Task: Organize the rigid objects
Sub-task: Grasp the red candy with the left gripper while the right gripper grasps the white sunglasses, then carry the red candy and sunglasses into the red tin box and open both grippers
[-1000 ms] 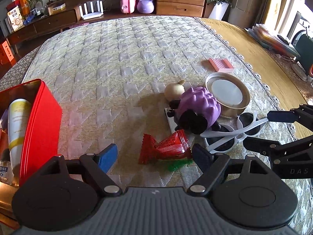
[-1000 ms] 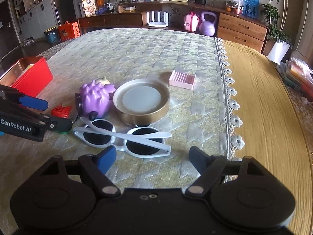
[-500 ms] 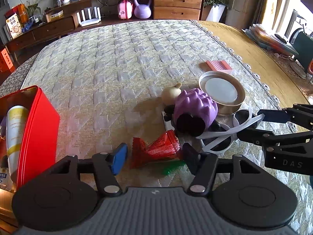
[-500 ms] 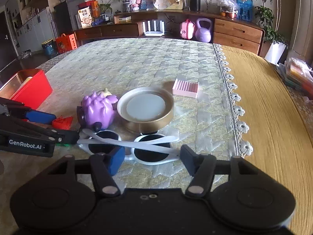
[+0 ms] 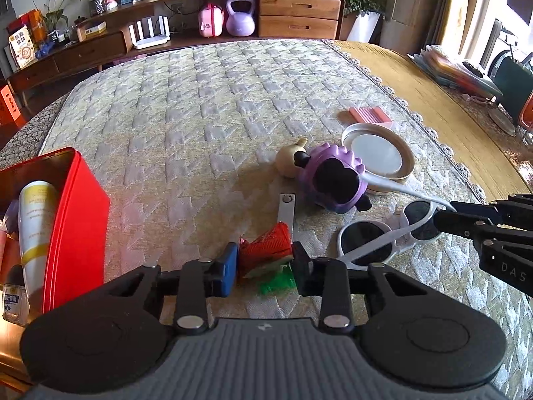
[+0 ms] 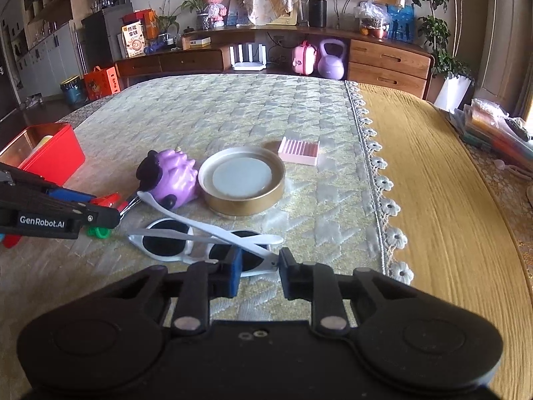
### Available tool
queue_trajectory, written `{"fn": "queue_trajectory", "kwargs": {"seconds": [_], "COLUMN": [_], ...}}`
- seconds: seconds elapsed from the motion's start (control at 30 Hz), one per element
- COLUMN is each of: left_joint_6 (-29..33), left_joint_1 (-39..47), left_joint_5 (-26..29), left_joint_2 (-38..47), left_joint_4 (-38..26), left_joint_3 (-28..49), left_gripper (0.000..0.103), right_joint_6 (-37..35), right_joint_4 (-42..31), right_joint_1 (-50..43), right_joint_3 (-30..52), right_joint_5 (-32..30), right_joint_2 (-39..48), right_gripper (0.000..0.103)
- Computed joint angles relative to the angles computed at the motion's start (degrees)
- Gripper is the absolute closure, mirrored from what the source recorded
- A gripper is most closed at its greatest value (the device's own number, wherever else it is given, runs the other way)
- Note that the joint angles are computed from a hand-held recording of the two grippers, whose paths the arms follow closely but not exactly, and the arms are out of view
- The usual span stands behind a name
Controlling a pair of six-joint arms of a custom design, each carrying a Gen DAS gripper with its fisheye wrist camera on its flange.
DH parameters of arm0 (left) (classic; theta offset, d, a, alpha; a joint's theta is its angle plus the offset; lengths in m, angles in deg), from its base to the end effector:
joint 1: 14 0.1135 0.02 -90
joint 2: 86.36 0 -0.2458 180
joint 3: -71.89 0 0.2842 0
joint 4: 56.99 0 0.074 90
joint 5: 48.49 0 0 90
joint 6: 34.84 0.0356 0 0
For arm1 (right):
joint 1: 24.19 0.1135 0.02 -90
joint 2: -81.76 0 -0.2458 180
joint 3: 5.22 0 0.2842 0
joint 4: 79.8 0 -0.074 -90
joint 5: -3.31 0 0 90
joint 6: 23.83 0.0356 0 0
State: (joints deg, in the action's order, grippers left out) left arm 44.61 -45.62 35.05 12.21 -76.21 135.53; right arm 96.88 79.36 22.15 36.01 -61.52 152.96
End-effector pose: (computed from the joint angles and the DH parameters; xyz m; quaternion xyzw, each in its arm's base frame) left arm 0.3033 -0.1820 0.1052 0.1566 0.9371 -0.0605 0.3060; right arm 0.1864 0.1734 0.1219 -0.0526 0.9208 0.0433 0.3839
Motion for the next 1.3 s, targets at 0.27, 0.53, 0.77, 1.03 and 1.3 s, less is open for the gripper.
{"fn": "queue_trajectory", "kwargs": {"seconds": [0.27, 0.53, 0.77, 1.03, 1.3], "left_joint_6": [-0.1, -0.5, -0.7, 3.4, 10.2], "left_joint_1": [0.4, 2.4, 4.8, 9.4, 18.9], "left_joint_5": [0.4, 2.6, 4.9, 7.9, 11.9], "left_joint_2": [-4.7, -11.4, -19.8, -31.9, -40.3], "left_joint_4": [-1.9, -3.8, -8.0, -16.2, -22.0], "left_joint_3": [-3.0, -7.1, -10.3, -11.7, -11.7], "left_gripper": [0.075, 0.080, 0.080, 0.080, 0.080], "right_joint_6": [4.3, 8.6, 11.9, 14.4, 12.5], "right_joint_4": [-7.6, -15.8, -21.1, -26.3, -25.3], "right_joint_1": [7.2, 11.7, 15.3, 20.3, 23.0], "right_joint_3": [-0.8, 0.8, 4.2, 12.0, 23.3], "right_joint_5": [6.7, 11.2, 13.8, 16.8, 18.2], "right_joint_2": [-5.9, -10.3, -10.9, -7.7, 1.2], "right_gripper": [0.090, 0.092, 0.092, 0.092, 0.092]}}
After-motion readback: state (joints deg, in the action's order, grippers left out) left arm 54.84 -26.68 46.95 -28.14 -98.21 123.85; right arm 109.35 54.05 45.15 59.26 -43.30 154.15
